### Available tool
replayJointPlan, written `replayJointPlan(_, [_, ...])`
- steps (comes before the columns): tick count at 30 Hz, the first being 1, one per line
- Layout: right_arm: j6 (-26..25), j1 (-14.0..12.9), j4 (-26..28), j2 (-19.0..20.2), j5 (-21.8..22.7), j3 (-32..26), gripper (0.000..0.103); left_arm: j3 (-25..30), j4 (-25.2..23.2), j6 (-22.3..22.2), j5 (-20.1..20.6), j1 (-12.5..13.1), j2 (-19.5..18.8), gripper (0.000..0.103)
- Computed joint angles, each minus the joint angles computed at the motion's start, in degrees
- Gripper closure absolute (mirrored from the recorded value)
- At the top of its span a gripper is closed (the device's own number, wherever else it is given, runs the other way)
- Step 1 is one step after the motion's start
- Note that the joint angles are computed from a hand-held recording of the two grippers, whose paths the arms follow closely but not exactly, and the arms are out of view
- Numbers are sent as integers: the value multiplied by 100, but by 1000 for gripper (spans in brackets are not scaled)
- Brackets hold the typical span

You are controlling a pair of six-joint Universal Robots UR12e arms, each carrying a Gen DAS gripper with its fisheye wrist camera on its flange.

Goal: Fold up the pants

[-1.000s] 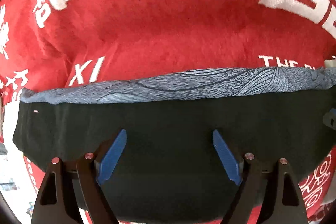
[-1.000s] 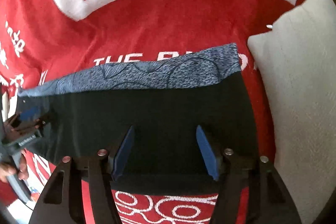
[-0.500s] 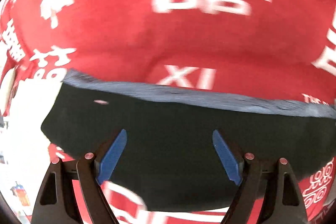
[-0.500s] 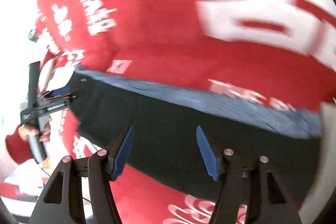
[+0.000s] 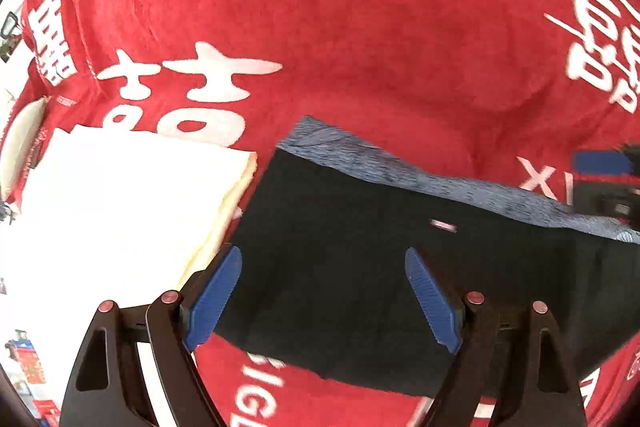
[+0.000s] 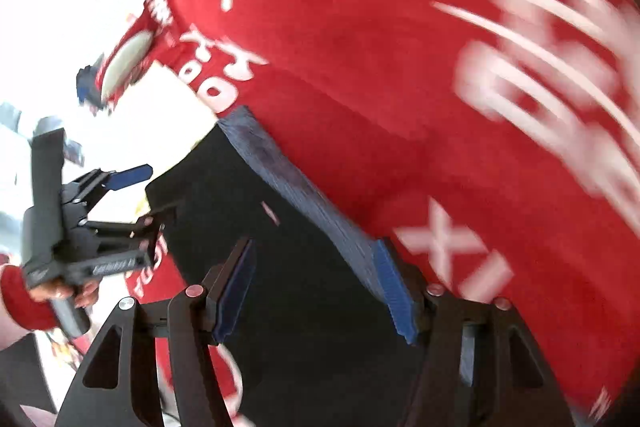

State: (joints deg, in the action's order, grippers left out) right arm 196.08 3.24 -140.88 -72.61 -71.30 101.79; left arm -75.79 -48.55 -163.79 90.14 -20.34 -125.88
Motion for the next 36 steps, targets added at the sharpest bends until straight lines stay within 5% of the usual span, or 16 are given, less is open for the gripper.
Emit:
replayJointPlan(8, [-1299,341,1640,1056,-334,-1373,39,45,-216,278,-557,146,-219,18])
replayJointPlan(10, [-1280,305,2299,1248,-76,-1575,90,9,-231,257,-577,172,-243,18])
replayJointPlan(12, [-977,275,2166,1238,105,-1517,97,-53,-124,315,-607,187,-225,18])
replayJointPlan(19, [-719,321,1859,1265,203,-1605,97,75,-207,63,-581,282,-266,18])
replayJointPlan(21, [-812,416,1908,1369,-182,-1691,97,81,-205,105,-489,251,-297,18])
replayJointPlan(24, [-657,505,1780,1394,-508,-1667,89,13,40,192,-211,156,-246,18])
replayJointPlan(26, [-373,498,1663,1293,-465,-1574,77,-3,39,132,-410,160,-185,18])
replayJointPlan(28, [-29,489,1334,1027,-611,-1304,52,44,-49,210,-554,125,-158,18])
replayJointPlan(32, [1003,379,679,283,-1043,-434,52,185,-315,497,-586,-32,-248,18])
replayJointPlan(36, [2222,178,726,-656,-1597,629,52,-26,276,854,188,-233,-339,13])
